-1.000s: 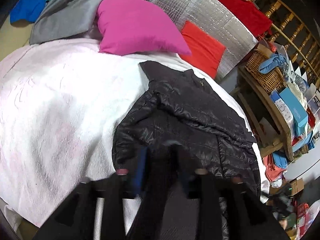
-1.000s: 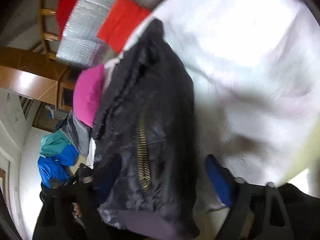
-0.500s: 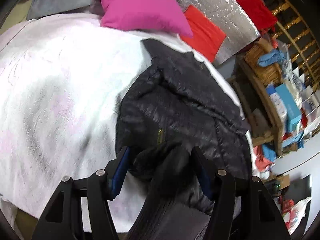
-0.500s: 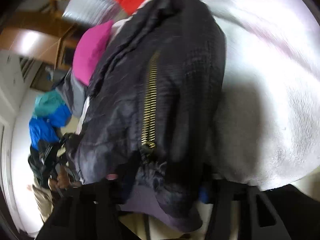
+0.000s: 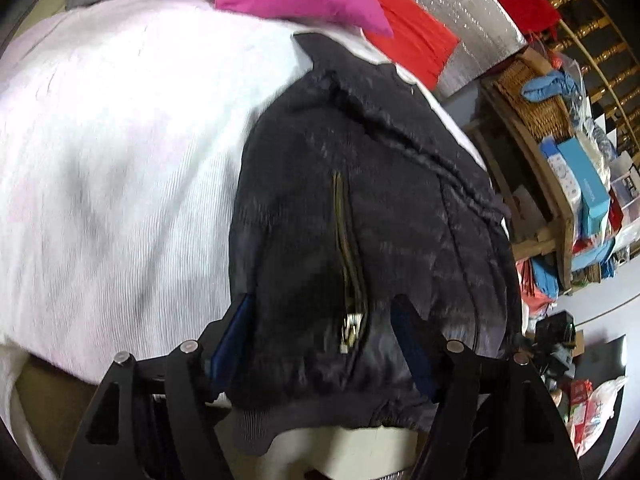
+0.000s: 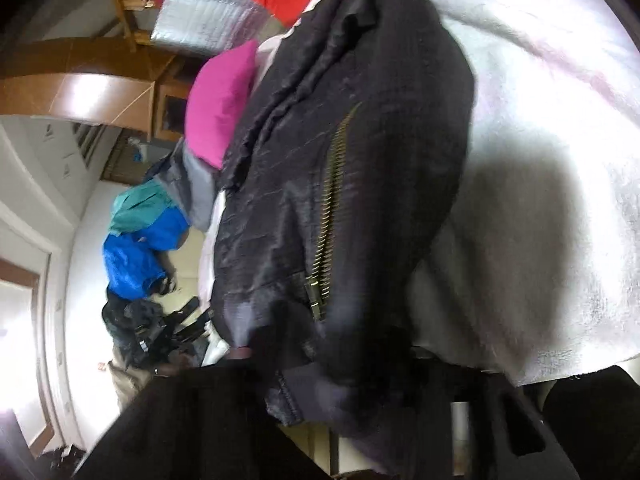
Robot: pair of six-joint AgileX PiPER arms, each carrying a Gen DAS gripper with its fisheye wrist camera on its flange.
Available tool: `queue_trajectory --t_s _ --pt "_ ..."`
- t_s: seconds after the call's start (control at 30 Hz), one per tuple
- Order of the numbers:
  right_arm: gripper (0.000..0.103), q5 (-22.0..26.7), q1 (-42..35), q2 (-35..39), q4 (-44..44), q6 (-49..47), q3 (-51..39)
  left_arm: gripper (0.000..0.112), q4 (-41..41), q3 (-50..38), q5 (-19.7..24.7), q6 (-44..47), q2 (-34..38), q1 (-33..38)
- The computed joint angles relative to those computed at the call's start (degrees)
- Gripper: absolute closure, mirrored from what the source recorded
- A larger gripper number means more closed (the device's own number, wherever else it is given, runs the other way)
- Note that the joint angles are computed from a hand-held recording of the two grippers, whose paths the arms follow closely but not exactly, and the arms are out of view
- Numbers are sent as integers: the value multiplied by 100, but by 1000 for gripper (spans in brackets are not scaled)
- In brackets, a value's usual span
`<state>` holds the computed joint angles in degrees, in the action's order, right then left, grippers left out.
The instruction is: Fold large clothes
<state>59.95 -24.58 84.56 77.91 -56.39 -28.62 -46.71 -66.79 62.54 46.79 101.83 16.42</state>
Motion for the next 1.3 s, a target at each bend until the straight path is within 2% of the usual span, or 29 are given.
queue_trajectory --t_s 0.13,0.17,0.23,0.27,0.3,0.33,0.37,0.4,0.5,0.57,0.63,0.7,0.73,0.77,0.8,0.87,0.93,0.97,1.0,1.07,1.1,1.13,1.17,1.2,1.3 --pt "32 46 310 144 -268 77 38 41 -56 267 59 231 -155 87" --pt "34 -71 529 81 -393 159 55 41 -66 340 60 306 -208 87" --pt "40 -670 1172 -64 -721 542 11 41 -40 464 14 379 -295 43" --pt "49 -933 1402 -66 -717 659 47 41 -19 531 -18 408 -348 20" --pt "60 -1006 1460 2 -624 648 91 41 -15 573 -34 432 -382 14" --pt "67 -1087 1515 36 -560 690 112 41 -30 628 -29 476 -427 24" --pt "81 -1216 1582 -51 -444 645 157 41 -55 658 -15 508 -444 42" --pt "88 -1285 1638 -249 -394 664 188 42 -95 697 14 554 -464 81" --pt "88 -1063 1633 -1004 260 196 358 42 -244 874 104 758 -554 259" --pt "88 -665 1373 -1501 932 -500 584 47 -395 996 47 882 -635 289" --pt "88 -486 1308 -1253 1190 -823 575 48 -387 1034 -12 897 -675 239" --pt "85 -676 1522 -586 1137 -556 382 48 -212 1076 -262 790 -738 51" --pt "85 -880 1684 -292 1147 -361 334 43 -120 1083 -350 727 -752 -10" --pt "85 -983 1766 -164 1132 -321 318 36 -13 1087 -426 640 -762 -78" --pt "83 -998 1687 -229 911 -161 307 33 110 1083 -499 537 -755 -162" --pt "79 -1327 1961 -325 764 93 208 29 431 1097 -672 279 -755 -366" --pt "56 -1328 1965 -395 467 447 166 29 702 1147 -891 76 -807 -555" --pt "31 -1427 2061 -339 270 772 87 29 812 1184 -996 -26 -851 -622" --pt "29 -1407 1927 -354 62 898 70 29 879 1219 -1073 -122 -892 -637" --pt "31 -1660 1993 -591 -66 1015 124 29 824 1293 -1120 -193 -937 -516" --pt "37 -1741 1986 -615 -105 1020 141 29 778 1298 -1056 -198 -934 -421" --pt "44 -1770 1931 -633 -175 1043 154 29 741 1309 -1040 -225 -926 -347" --pt "61 -1775 1869 -599 -198 1020 156 29 765 1324 -1091 -268 -947 -324" --pt "70 -1767 1787 -576 -188 960 178 29 827 1365 -1221 -345 -1011 -328" --pt "72 -1826 1871 -484 29 751 207 29 821 1418 -1317 -287 -1068 -252"
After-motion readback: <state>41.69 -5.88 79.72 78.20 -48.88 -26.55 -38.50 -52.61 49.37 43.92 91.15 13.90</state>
